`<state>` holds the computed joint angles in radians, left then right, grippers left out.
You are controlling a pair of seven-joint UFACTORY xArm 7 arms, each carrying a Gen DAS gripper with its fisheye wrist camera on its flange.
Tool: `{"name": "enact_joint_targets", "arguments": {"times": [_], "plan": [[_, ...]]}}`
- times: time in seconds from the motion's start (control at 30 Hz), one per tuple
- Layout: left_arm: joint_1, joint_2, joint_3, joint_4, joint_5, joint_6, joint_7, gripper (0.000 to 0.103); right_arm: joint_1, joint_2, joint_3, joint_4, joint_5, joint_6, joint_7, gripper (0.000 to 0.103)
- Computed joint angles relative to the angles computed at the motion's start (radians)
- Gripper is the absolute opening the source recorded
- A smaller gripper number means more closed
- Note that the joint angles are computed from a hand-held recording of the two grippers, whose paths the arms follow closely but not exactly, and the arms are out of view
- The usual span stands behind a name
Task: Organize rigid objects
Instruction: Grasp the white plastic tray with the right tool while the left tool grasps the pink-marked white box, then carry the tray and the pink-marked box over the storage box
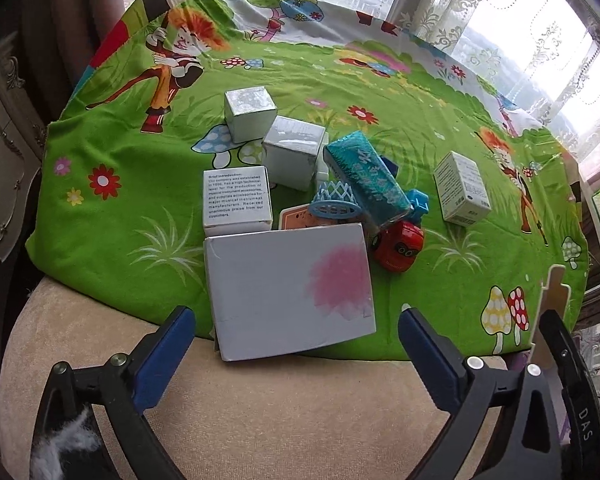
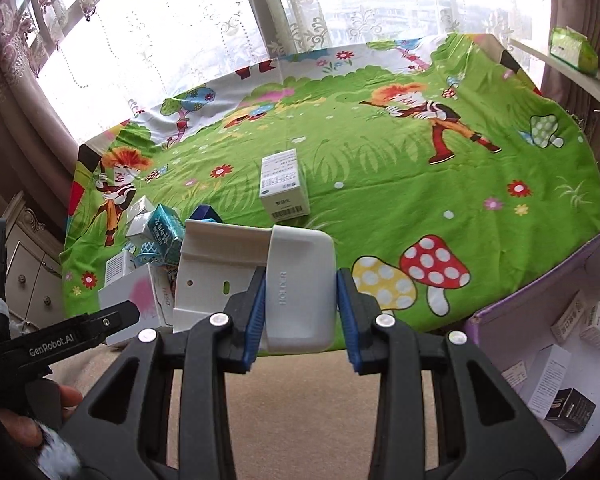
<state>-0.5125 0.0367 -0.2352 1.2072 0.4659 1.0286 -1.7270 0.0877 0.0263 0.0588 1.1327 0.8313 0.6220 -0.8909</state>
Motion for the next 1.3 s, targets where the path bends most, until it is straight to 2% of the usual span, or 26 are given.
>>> {"name": "enact_joint_targets", "arguments": {"times": [0.2,0.33,0.37,0.4,0.67,0.83,0.93,1.1,1.3], "plan": [[-0.001,0.059,0.014,0.053,-0.051,0.045,0.033,0.103,0.012,-0.073,-0.015,-0.075,0.064,-0.077,-0.13,0.038],[-0.007,0.084,0.026,0.073,-0.07,0.079,0.051,0.102,0.015,-0.089,-0.037,-0.092,0.068,-0.075,-0.149,0.038],[-0.007,0.085,0.028,0.07,-0.075,0.07,0.058,0.101,0.014,-0.091,-0.042,-0.095,0.066,-0.072,-0.149,0.038],[-0.007,0.082,0.03,0.062,-0.076,0.055,0.062,0.095,0.012,-0.092,-0.047,-0.096,0.064,-0.066,-0.148,0.038],[-0.047,0.066,0.018,0.086,0.015,0.099,-0.001,0.094,-0.008,-0.114,-0.074,-0.114,0.073,-0.032,-0.172,0.038],[-0.073,0.053,0.0,0.081,0.106,0.007,-0.063,0.094,-0.022,-0.127,-0.091,-0.122,0.07,-0.018,-0.174,0.038],[-0.091,0.085,-0.005,0.123,0.157,-0.046,-0.054,0.094,-0.035,-0.132,-0.103,-0.124,0.064,-0.009,-0.176,0.038],[-0.137,0.162,0.008,0.214,0.208,-0.147,0.025,0.094,-0.065,-0.124,-0.123,-0.113,0.044,-0.006,-0.166,0.038],[-0.19,0.259,0.041,0.316,0.213,-0.313,0.188,0.094,-0.117,-0.092,-0.141,-0.088,0.009,-0.053,-0.137,0.038]]}}
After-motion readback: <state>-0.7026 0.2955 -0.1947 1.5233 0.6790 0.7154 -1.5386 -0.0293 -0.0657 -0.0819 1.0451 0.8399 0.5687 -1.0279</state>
